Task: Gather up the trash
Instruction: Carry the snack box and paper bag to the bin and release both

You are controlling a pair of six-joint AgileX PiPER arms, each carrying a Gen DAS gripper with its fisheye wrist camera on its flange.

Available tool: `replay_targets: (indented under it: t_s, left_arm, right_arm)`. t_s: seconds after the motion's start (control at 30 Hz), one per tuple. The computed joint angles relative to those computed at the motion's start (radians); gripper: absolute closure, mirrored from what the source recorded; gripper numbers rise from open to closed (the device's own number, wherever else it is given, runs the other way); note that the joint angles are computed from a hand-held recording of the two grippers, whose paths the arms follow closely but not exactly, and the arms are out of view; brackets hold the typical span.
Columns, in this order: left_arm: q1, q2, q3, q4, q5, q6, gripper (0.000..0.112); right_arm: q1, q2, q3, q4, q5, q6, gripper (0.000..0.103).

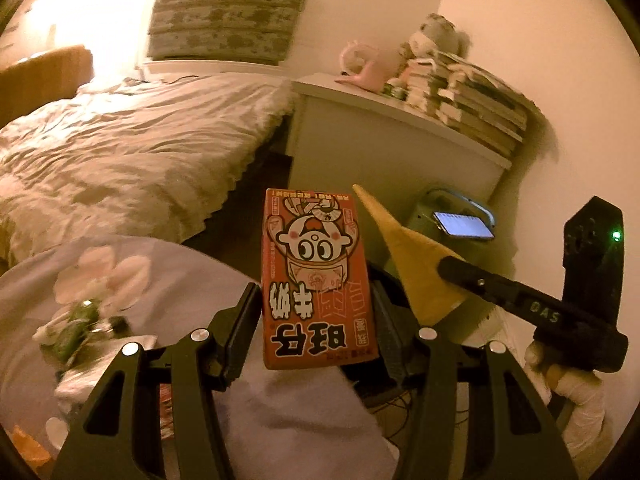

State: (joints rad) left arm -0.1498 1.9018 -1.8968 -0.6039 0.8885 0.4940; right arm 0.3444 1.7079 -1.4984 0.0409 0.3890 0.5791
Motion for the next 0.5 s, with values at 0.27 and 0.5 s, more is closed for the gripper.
replay_targets:
  t_s: [0.27, 0.5]
  left_arm:
    - [-0.079, 0.078, -0.077, 0.063, 0.002, -0.05, 0.058]
    - [-0.116, 0.138, -0.129, 0.107, 0.013, -0.09, 0.058]
  right_arm:
    - [-0.069, -0.009, 0.113, 0.071, -0.063, -0.032, 0.091]
    - [-0.094, 0.001, 0.163, 0.099, -0.089, -0.033, 0.091]
